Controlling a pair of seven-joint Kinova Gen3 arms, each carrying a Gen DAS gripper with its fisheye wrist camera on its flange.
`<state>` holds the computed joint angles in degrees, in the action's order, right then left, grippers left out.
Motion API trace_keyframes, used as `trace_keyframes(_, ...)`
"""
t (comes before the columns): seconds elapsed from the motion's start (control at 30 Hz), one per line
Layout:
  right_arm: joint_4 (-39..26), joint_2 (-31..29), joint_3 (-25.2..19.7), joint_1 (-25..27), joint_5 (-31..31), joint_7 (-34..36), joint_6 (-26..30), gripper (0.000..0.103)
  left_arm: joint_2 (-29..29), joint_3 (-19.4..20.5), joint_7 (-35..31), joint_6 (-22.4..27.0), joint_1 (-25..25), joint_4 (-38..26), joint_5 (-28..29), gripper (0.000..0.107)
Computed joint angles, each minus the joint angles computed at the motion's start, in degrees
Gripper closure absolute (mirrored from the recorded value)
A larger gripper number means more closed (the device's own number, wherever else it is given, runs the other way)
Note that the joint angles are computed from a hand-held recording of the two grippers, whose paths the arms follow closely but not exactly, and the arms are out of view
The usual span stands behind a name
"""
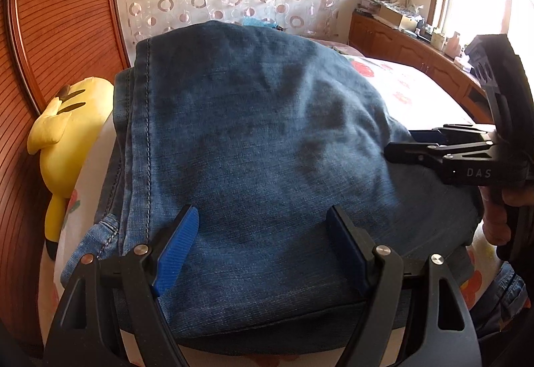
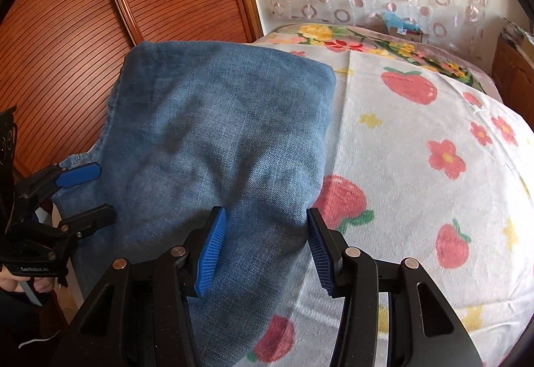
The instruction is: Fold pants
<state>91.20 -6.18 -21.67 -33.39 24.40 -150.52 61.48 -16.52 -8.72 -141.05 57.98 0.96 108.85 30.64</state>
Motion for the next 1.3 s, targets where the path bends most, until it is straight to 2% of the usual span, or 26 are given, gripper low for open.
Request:
trace_keyframes(0.17,-2.09,-0.14,-3.95,-2.34,4.25,-6.01,6.95,0.052,-1.50,-1.63,-0.34,2.13,0.25,0.29,1.41,0.028)
trace_keyframes(0.37,-2.16,-2.10,-8.26,-5.08,6.15,-13.40,11.35,0.052,-4.14,-2.05,-1.94,3.67,0.98,1.94,1.24,0.028)
trace_keyframes(0.6,-0.58,-2.19,-9.27,-6.43,6.13,-17.74,11.83,0.052,-3.74,-1.80,-2.30,2.50,1.14,3.08,0.56,0.028)
trace_keyframes(0.77,0.31,-2.36,-8.61,-6.78,6.28,-17.77,9.65,0.052,-4.10,-2.23,-3.01,1.65,1.54,3.96,1.09,0.028)
trace_keyframes(0.83,1.45,-3.07,-7.70,-6.80,5.24,-17.35,7.15,0.063,-4.39,-2.40,-3.40,1.38,1.65,4.38,1.24,0.028)
trace_keyframes(0.87,1.79,-3.14,-8.20,-6.32,5.48,-17.50,6.73,0.064,-4.45,-2.33,-3.44,1.16,1.66,4.50,1.18,0.028)
trace_keyframes(1.03,2.28,-3.75,-9.22,-5.53,6.62,-17.52,5.72,0.081,-4.18,-2.05,-2.33,1.65,1.68,3.79,0.65,0.028)
trace_keyframes(1.13,0.32,-3.15,-10.98,-5.42,8.82,-16.84,7.94,0.084,-4.83,-1.39,-0.32,1.69,1.00,2.66,-0.49,0.030)
trace_keyframes(1.3,-3.50,-2.06,-12.04,-7.02,13.64,-16.41,10.26,0.086,-5.35,-6.76,-2.03,5.06,1.23,-0.94,2.16,0.030)
